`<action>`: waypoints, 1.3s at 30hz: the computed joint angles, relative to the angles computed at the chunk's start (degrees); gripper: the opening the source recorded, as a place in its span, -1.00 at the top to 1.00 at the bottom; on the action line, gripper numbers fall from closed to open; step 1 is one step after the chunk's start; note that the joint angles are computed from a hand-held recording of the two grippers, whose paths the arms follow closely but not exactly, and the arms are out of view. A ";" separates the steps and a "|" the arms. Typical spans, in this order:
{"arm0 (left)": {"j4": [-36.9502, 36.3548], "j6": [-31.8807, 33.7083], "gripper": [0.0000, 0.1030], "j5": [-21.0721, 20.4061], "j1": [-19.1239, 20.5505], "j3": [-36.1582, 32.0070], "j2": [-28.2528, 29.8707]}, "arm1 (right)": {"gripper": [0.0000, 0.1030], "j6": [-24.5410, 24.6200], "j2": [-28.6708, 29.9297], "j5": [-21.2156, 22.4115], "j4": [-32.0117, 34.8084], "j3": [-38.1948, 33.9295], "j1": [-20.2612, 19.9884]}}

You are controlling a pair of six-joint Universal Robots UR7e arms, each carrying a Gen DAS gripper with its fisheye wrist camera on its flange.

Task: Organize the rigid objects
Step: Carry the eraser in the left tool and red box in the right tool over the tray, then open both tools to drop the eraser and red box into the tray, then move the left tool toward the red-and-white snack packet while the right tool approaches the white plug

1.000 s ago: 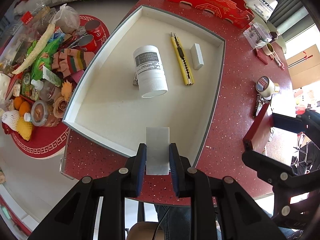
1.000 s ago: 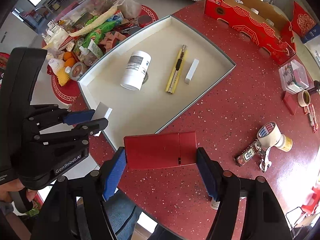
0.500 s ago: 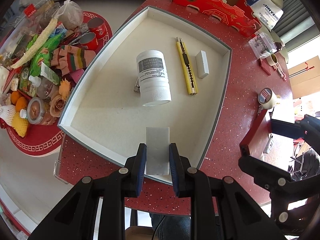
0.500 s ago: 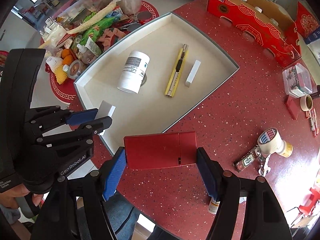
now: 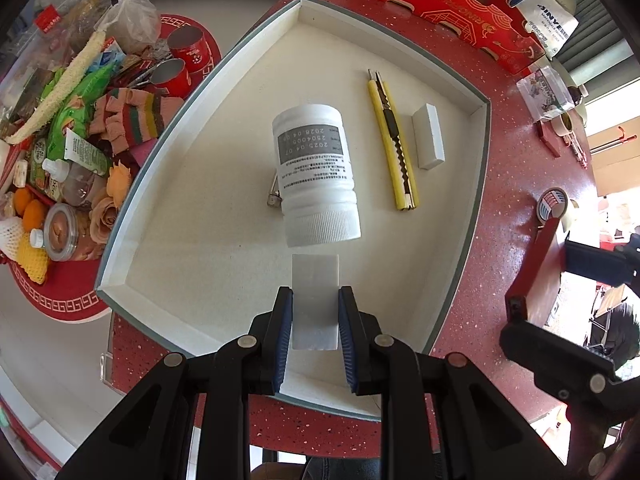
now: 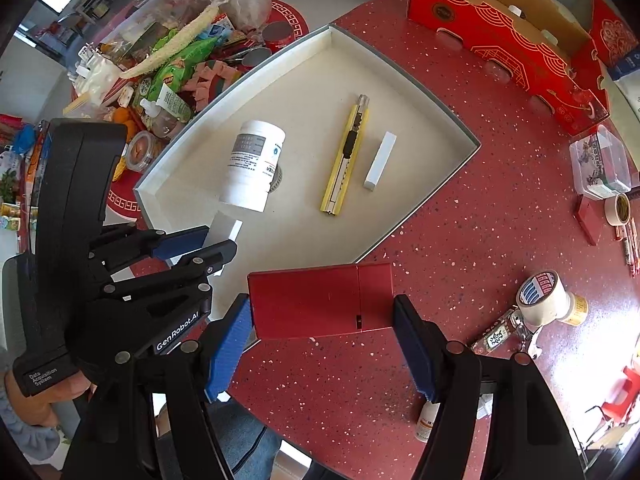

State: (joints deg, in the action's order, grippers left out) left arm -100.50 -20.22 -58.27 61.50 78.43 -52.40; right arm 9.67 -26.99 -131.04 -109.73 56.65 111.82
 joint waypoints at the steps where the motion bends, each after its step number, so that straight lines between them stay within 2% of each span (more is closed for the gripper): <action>1: 0.06 0.15 0.52 0.23 0.10 -0.55 0.50 | -0.38 0.06 0.35 -0.14 0.25 -0.64 -0.09; 10: 0.43 2.06 0.52 1.19 1.29 -6.18 4.70 | -0.38 -0.35 4.39 -1.27 2.91 -8.70 -1.09; 16: 2.05 2.42 0.50 2.75 1.53 -9.95 7.15 | -0.38 1.41 8.06 -0.56 5.66 -16.44 -2.32; 19: 3.25 2.66 0.07 3.28 1.42 -10.32 7.39 | -0.38 1.57 10.05 -0.86 6.82 -19.80 -2.69; 21: 3.87 2.17 -0.40 2.87 1.44 -10.16 7.21 | -0.38 1.59 10.70 -1.14 6.61 -20.68 -2.91; 22: 4.93 1.44 -0.54 2.44 1.53 -10.50 7.31 | -0.38 1.86 10.96 -1.15 6.50 -21.07 -3.03; 23: 5.39 0.70 -0.65 1.96 1.59 -10.39 7.18 | -0.38 2.24 11.02 -0.89 6.26 -21.21 -3.20; 25: 5.27 0.05 -0.71 1.78 1.61 -9.77 6.74 | -0.39 3.45 11.18 0.70 6.96 -22.09 -3.59; 26: 5.41 -0.21 -0.83 1.71 1.60 -9.61 6.59 | -0.44 3.63 10.89 1.63 6.39 -21.75 -3.71; 27: 5.82 -0.70 -0.93 1.52 1.58 -9.56 6.45 | -0.73 3.69 10.38 1.96 5.30 -20.92 -3.69; 28: 6.48 -1.23 -1.00 1.16 1.64 -9.70 6.40 | -0.90 3.55 9.79 1.76 3.68 -19.78 -3.56; 29: 6.39 -1.47 -0.99 1.04 1.69 -9.43 6.21 | -1.00 3.12 9.04 1.55 1.38 -18.27 -3.39; 35: 9.18 -1.37 -0.99 2.82 1.12 -9.53 6.07 | -1.00 5.54 6.33 1.35 0.40 -15.08 -2.91; 39: 10.86 -0.67 -0.99 1.01 0.42 -9.33 5.51 | -1.00 10.34 -0.71 1.44 -5.76 -3.36 -3.16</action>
State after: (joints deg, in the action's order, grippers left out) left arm -89.64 -20.89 -57.26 61.92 69.10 -46.90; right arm 20.01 -27.70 -129.60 -115.49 53.29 108.65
